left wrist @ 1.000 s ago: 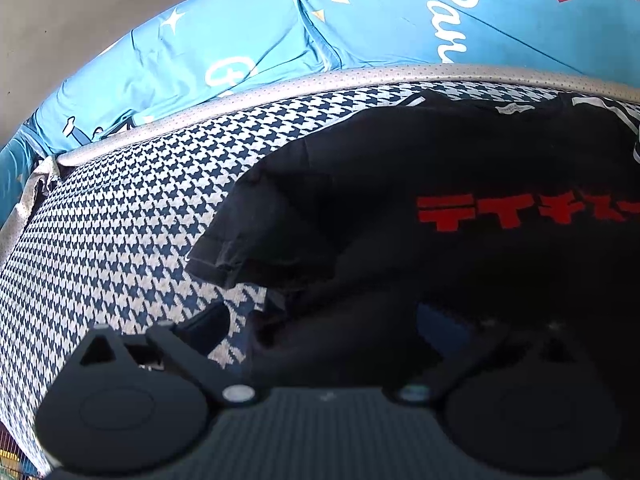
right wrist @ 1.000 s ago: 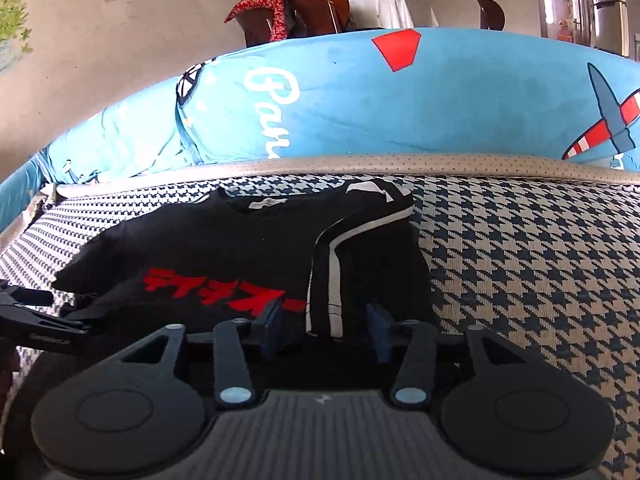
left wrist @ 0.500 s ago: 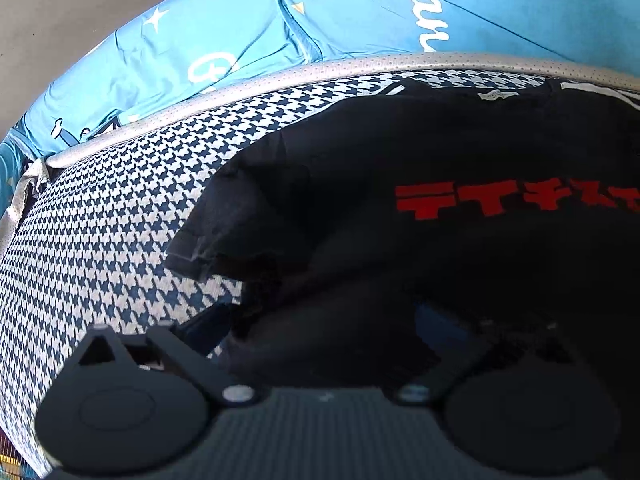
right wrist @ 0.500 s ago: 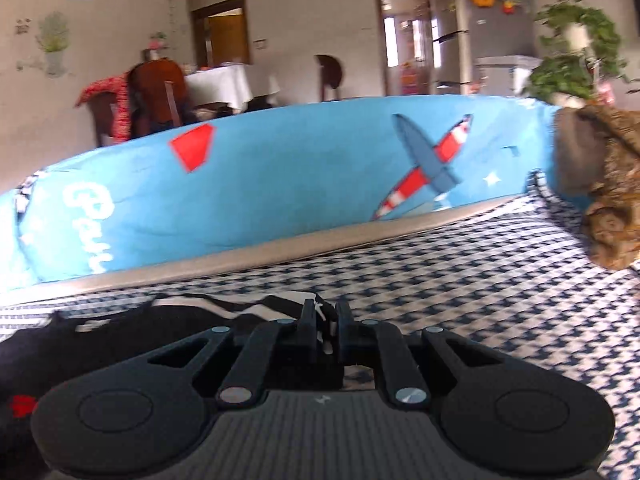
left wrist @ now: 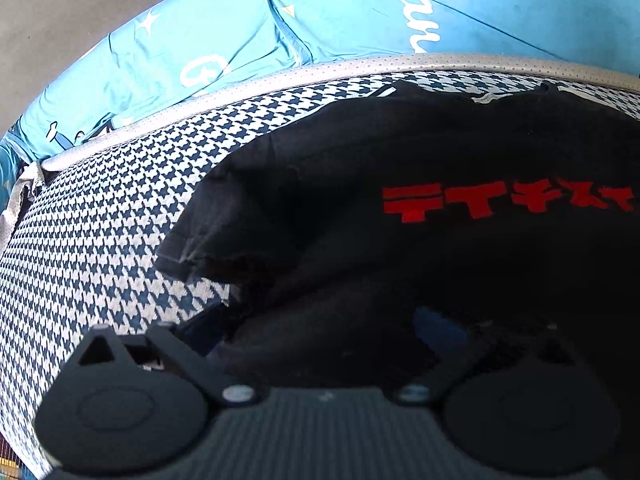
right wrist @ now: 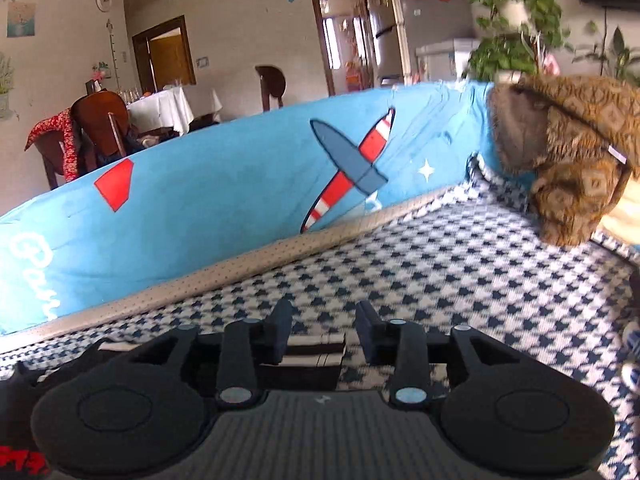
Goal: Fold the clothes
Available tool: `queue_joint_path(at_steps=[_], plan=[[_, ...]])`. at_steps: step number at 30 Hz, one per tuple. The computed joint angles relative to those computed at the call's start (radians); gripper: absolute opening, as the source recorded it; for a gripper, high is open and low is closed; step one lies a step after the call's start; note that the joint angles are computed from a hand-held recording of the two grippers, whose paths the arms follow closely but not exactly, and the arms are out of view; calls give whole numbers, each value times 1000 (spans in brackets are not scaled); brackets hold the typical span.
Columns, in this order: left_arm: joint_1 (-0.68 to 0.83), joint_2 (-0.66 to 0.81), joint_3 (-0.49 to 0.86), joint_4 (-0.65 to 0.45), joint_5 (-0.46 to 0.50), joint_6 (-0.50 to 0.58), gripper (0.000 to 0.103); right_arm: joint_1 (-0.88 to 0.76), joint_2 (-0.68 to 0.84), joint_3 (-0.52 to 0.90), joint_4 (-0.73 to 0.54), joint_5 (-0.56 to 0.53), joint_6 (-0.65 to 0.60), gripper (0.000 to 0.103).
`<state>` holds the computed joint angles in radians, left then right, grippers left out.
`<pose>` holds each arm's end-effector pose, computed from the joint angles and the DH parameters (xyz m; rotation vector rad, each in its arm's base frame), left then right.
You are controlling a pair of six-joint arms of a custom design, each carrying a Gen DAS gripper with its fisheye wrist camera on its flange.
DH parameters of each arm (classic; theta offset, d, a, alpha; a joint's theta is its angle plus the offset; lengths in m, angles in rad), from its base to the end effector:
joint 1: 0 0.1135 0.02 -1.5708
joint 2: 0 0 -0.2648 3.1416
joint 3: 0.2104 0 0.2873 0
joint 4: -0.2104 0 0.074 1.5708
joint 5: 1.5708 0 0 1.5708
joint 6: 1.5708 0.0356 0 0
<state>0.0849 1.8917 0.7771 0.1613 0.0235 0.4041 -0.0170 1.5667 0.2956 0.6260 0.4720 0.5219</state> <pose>0.3434 0.0284 0.0496 0.4118 2.4982 0.1666 0.2433 -0.0203 0.0640 0.8132 1.9846 -0.2305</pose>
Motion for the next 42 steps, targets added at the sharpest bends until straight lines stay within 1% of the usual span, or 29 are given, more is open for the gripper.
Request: queue_joint_path(at_steps=[3, 7, 10, 14, 16, 17, 20, 21, 22, 23, 25, 27, 29, 30, 33, 35, 36, 37, 38, 41, 42], plan=[[-11, -21, -20, 6, 6, -3, 103, -10, -64, -19, -95, -68, 21, 38], [-31, -49, -50, 23, 2, -11, 103, -20, -119, -53, -173, -185, 49, 40], [-41, -66, -67, 29, 0, -15, 103, -23, -105, -60, -199, -245, 94, 42], [-41, -80, -80, 32, -5, -8, 103, -16, -37, -41, -205, -295, 137, 45], [-39, -79, -79, 29, -9, -4, 103, 13, -7, -24, -204, -270, 141, 51], [-39, -78, -77, 26, -11, -3, 103, 30, 6, -18, -199, -252, 142, 52], [-40, -76, -75, 22, -9, 4, 103, 78, 47, 4, -176, -212, 132, 51], [-40, -77, -76, 21, -9, 8, 103, 100, 64, 14, -174, -191, 130, 43], [-40, -79, -78, 20, -8, 11, 103, 118, 76, 22, -173, -171, 128, 27], [-37, -81, -77, 12, -1, 15, 103, 130, 80, 26, -172, -152, 124, 20], [-28, -86, -73, -8, 16, 21, 103, 154, 89, 34, -172, -116, 116, 14], [-19, -96, -78, -16, 29, 33, 103, 174, 90, 37, -173, -78, 113, 13], [-8, -110, -89, -17, 38, 52, 103, 175, 55, 23, -180, -36, 135, 11], [-2, -117, -96, -15, 42, 62, 103, 171, 37, 18, -196, -21, 153, 6], [15, -140, -130, 4, 55, 98, 103, 169, 39, 42, -297, 46, 217, 6], [27, -154, -153, 15, 68, 116, 103, 132, 18, 13, -270, -4, 229, 7], [35, -163, -167, 22, 77, 124, 103, 120, -18, -8, -271, -30, 233, 9], [44, -173, -184, 29, 87, 132, 103, 108, -54, -27, -274, -57, 238, 14], [53, -186, -206, 41, 97, 138, 103, 105, -94, -44, -289, -74, 239, 16], [78, -220, -267, 68, 123, 155, 103, 164, -215, -79, -386, -61, 238, 22], [86, -231, -287, 75, 130, 161, 103, 191, -254, -94, -409, -56, 244, 27]])
